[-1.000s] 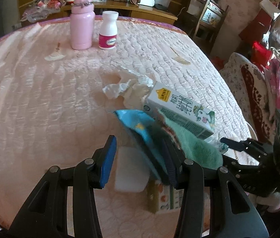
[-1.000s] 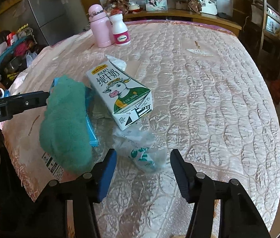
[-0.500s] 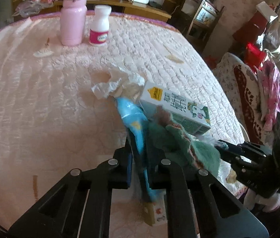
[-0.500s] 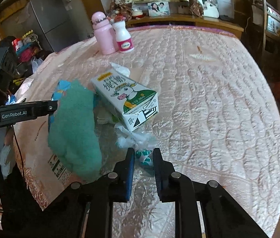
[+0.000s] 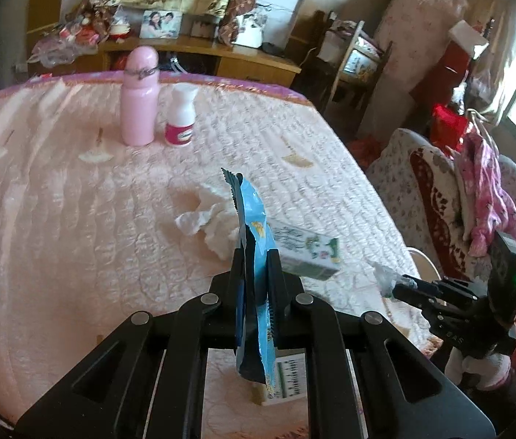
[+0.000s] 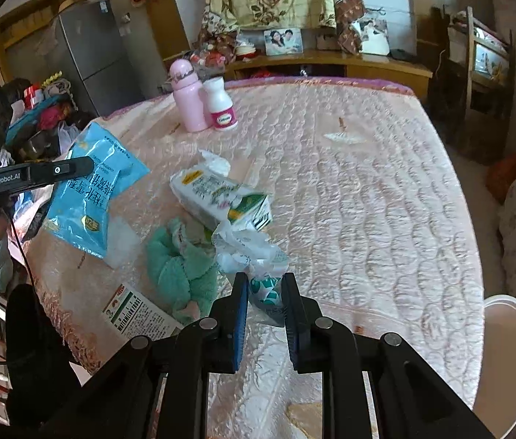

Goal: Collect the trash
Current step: 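Carry both items over the white bucket and open both tools to drop them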

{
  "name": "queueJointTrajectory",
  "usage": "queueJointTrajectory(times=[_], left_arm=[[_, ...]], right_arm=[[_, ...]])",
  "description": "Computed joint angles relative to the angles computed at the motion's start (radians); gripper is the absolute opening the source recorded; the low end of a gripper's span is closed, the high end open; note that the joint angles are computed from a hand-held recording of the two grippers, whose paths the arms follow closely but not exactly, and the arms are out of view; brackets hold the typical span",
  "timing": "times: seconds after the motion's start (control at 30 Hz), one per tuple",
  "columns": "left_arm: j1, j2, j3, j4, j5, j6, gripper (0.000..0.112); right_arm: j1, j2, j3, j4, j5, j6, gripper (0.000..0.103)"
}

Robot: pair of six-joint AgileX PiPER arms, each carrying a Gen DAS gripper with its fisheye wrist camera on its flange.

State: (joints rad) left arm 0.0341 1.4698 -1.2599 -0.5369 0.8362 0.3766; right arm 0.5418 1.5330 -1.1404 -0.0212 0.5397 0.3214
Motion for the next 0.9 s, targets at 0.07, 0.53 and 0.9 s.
queueJointTrajectory(times=[0.07, 0.53, 0.9], left_arm=[[-0.026, -0.007, -0.005, 0.002, 0.001, -0.011, 0.008], [-0.312, 0.054, -0.079, 0.128, -0.064, -0.171, 0.008], [-0.516, 0.174, -0.212, 0.247, -0.091, -0.296, 0.008]], right_arm=[[-0.003, -0.017, 0.006, -0.015, 0.004, 0.015, 0.017], [-0.07, -0.156, 0.089, -0.104, 0.051, 0.078, 0.017], [-0.236, -0.307, 0.197, -0.079, 0.093, 0.015, 0.017]])
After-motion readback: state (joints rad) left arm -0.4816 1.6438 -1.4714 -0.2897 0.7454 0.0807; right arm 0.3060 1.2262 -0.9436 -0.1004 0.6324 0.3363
